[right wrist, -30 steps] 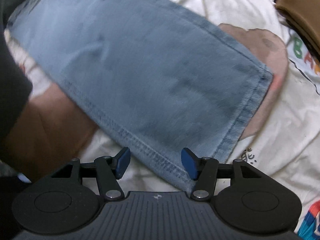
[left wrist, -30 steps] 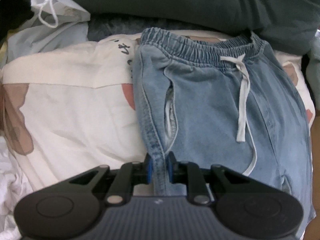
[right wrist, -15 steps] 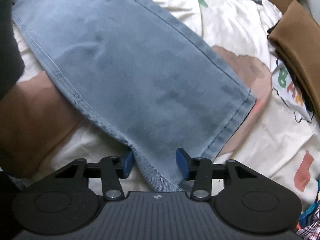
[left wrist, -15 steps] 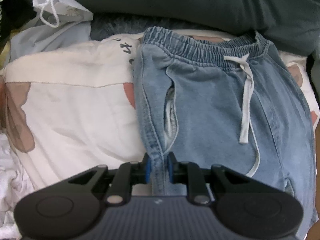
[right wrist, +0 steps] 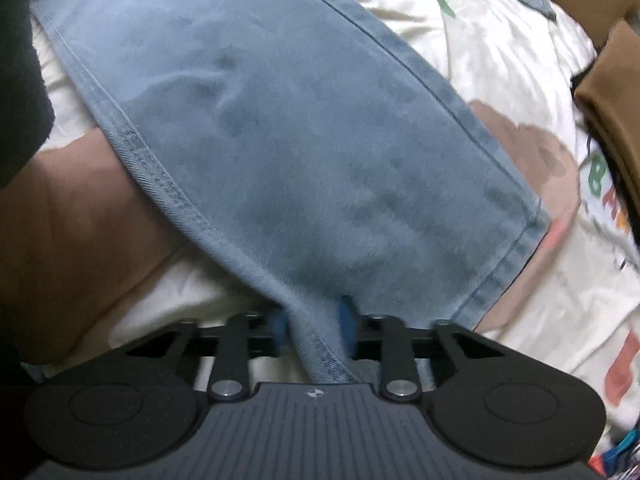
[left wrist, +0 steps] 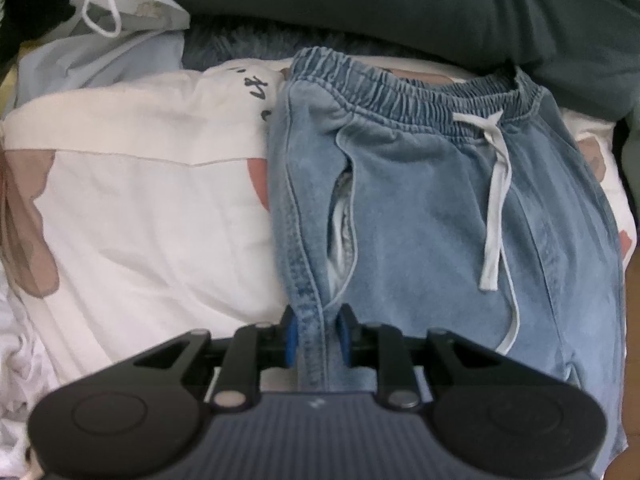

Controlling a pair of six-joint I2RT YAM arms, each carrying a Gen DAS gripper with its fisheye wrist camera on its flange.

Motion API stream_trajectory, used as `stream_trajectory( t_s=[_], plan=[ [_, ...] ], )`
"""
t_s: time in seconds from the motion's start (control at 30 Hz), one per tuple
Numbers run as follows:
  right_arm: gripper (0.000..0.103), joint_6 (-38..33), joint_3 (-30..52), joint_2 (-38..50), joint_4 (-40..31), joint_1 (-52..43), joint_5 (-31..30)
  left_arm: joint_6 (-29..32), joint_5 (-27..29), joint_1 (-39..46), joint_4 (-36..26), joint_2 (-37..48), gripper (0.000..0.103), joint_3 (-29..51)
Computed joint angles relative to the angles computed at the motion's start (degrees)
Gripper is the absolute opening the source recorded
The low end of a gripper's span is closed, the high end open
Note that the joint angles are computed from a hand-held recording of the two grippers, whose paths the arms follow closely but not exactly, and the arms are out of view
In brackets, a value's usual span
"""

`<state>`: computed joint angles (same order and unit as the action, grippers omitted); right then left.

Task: Fold clothes
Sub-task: 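Grasp the waistband side seam with the left tool while the right tool grasps the leg hem, then lift the folded jeans off the sheet with both tools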

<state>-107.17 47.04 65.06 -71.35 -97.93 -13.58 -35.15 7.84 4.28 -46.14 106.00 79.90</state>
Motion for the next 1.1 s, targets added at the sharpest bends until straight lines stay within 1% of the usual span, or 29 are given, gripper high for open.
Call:
stream_trajectory(
  t_s=[0.03,0.13,0.23,0.3,0.43,0.5,0.6,0.7,0.83,0.97,1.03,1.1],
  plan=[
    [0.008,-0.53,0.58,-0.11,-0.78,0.02,-0.33,0.10,0.25,0.27,0.70,0.28,0.023,-0.39],
    [0.004,-1.52,3.37,1.01,-3.26,-0.23,-0.72,-0.39,1.70,1.22,3.09,0.20,0.025,-2.32],
    [0.004,-3.45,6.04,2.43,-5.90,-1.50,-0.66,-1.15,3.44,2.22,6.34,-0.44,0.028,-4.95],
    [0.004,-4.16,6.28,2.47,-6.38,-1.96,-0.25,-1.69,4.47,2.85,8.73,-1.10,0.029,-6.99],
    [0.004,-0.18,4.35,1.50,-4.38,-0.58,0.17,-1.39,6.03,3.84,11.19,-1.62,0.030,-9.16],
    [0.006,4.34,1.89,0.74,-1.65,2.36,0.66,-0.55,6.93,4.41,11.22,-1.38,0.030,-9.15],
    [0.008,3.39,-0.15,-0.71,-0.91,1.19,0.94,-0.16,8.25,5.29,11.67,-1.25,0.030,-9.47],
    [0.012,2.37,-2.37,-2.30,0.13,0.20,0.81,-1.66,9.27,5.97,13.70,-1.98,0.031,-11.41],
    [0.014,0.38,-5.41,-5.36,1.43,-0.43,-0.14,-2.68,9.61,6.12,15.38,-2.14,0.035,-12.57],
    [0.003,1.85,-2.16,-2.95,-1.01,0.19,0.31,-3.12,10.09,6.27,16.19,-1.69,0.039,-12.57],
    [0.002,2.72,-0.36,-1.63,-2.37,0.51,0.50,-3.27,10.35,6.46,16.78,-1.90,0.039,-13.13],
    [0.001,5.08,3.02,0.77,-4.81,1.17,0.40,-4.05,10.69,6.74,17.94,-2.45,0.039,-14.30]
  ],
)
